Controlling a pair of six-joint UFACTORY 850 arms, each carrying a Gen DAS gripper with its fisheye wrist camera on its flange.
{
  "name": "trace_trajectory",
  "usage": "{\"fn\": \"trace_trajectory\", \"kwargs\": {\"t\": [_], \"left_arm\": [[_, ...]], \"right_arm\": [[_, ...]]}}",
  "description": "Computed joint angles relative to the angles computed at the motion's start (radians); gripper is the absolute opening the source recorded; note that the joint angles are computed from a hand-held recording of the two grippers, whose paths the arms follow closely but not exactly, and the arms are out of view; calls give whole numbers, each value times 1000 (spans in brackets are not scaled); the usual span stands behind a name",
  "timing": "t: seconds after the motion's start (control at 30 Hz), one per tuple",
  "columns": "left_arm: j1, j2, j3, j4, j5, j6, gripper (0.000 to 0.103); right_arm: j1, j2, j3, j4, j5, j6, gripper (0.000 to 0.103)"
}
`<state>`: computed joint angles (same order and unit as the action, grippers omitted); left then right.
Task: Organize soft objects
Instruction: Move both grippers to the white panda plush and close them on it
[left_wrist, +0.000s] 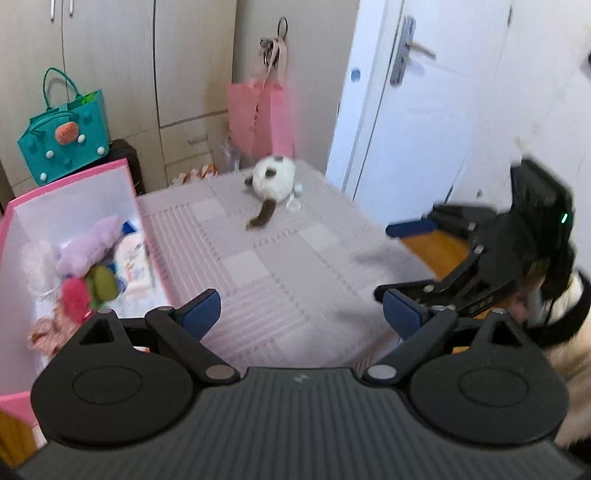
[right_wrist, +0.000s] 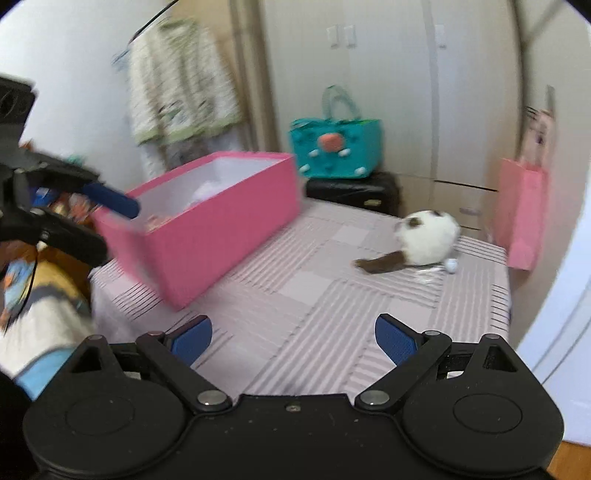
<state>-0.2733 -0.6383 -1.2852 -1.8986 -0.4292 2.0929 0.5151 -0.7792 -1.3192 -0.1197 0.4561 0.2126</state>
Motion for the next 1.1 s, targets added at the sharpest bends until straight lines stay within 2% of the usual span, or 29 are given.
{"fn": "trace_trajectory", "kwargs": {"t": [0.07,0.13,0.33,0.4,0.57,0.67,0.77,0.87,1.0,1.1], "left_arm": [[-4,-29,-27,-54,-32,27,96],[-12,-53,-50,-125,-50,58,96],[-41,-117,-121,-306,-65,190,96],[-48,-150,-163,-315,-64,167,96],[-64,-243,-281,-340,-70,121,96],[-80,-285,-328,-428,-63,177,96],[-85,-328,-369,-454,-85,175,96],[-93,-378,-439,-471,-60,142,96],[-116,-451,-551,-656,13,287,96],[-135,-501,-648,-781,92,416,95]], "right_arm": [[-11,-21,5,80,80,-62,97],[-9,-45,-10,235,137,-159,97],[-5,-106,-98,516,141,-402,97],[0,-121,-124,584,149,-488,97],[-25,-159,-189,441,99,-450,97],[-34,-204,-270,491,37,-509,96],[-52,-235,-321,450,26,-446,96],[-67,-278,-392,396,-7,-399,96],[-79,-331,-484,381,-68,-442,96],[-83,-371,-567,458,-141,-572,96]]}}
